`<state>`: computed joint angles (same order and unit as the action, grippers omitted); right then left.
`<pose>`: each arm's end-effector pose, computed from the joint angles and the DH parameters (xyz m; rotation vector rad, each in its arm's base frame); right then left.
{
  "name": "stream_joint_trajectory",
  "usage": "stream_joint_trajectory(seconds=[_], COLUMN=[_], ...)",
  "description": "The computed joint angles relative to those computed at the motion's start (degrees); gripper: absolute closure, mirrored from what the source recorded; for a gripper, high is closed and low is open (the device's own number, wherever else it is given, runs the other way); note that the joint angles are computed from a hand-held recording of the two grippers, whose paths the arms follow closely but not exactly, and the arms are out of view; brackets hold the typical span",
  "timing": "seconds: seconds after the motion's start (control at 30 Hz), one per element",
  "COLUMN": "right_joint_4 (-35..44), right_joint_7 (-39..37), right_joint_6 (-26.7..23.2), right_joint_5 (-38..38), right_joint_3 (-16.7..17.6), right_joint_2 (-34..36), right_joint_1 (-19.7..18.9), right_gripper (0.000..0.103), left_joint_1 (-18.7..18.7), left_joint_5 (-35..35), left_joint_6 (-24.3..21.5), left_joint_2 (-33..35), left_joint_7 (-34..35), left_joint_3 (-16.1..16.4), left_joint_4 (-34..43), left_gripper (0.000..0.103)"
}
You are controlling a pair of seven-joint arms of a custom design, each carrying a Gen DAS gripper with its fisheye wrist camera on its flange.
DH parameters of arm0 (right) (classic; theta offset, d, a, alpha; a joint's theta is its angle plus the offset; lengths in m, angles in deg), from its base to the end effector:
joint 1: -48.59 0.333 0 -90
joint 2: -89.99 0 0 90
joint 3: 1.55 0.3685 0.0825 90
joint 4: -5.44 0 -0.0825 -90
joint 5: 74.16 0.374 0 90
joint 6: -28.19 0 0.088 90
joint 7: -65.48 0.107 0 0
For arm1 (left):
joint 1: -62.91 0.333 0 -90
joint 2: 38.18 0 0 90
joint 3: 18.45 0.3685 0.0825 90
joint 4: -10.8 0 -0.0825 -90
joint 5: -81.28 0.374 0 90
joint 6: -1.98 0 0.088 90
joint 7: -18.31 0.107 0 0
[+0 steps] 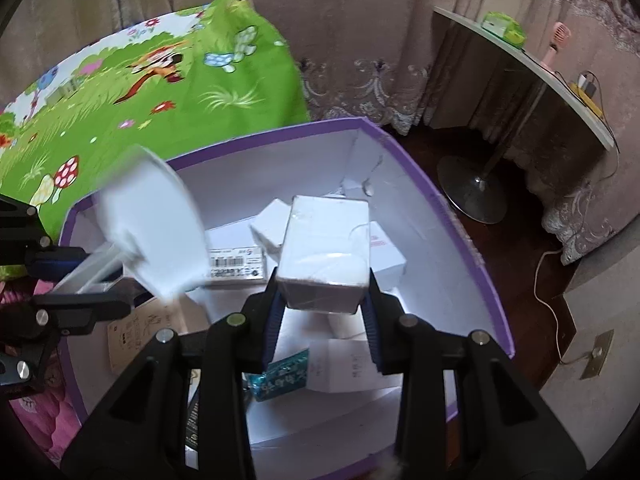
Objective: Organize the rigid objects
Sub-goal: 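Open both grippers over the storage box to drop the scoop and box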
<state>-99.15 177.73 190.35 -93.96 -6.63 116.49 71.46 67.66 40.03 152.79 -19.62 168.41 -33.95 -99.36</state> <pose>0.6610 0.2397 0.3942 -2.1212 1.6596 -0.5970 0.6501 -0.0902 0.4212 -1.2869 2.5430 -0.9343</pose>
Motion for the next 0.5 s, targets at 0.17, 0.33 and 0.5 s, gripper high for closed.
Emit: stream_joint_trajectory(seconds=[0.17, 0.33, 0.5], right_joint_4=[1.04, 3.05, 8.04], right_joint_7=[0.08, -0.92, -7.09], right_joint_6=[-0.23, 0.24, 0.45], right_joint_5=[3.66, 3.58, 5.51], right_joint_3=[1.7, 1.99, 5.7], right_joint_2=[0.53, 1.09, 3.65], right_joint_1=[-1.69, -0.35, -0.01], right_gripper=[0.032, 0.029, 0.023], left_joint_1=[2.93, 3.78, 4.63], left_joint_5=[-10.32, -15.52, -7.7], left_joint_6=[0.87, 7.94, 20.63], left_joint_2=[-1.35, -3.09, -1.98], left_joint_7=[6.24, 10.13, 1.4], left_joint_3=[-1.38, 1.35, 7.46], left_joint_4=[-1.16, -4.22, -7.82], left_gripper=[0.03, 0.024, 0.024])
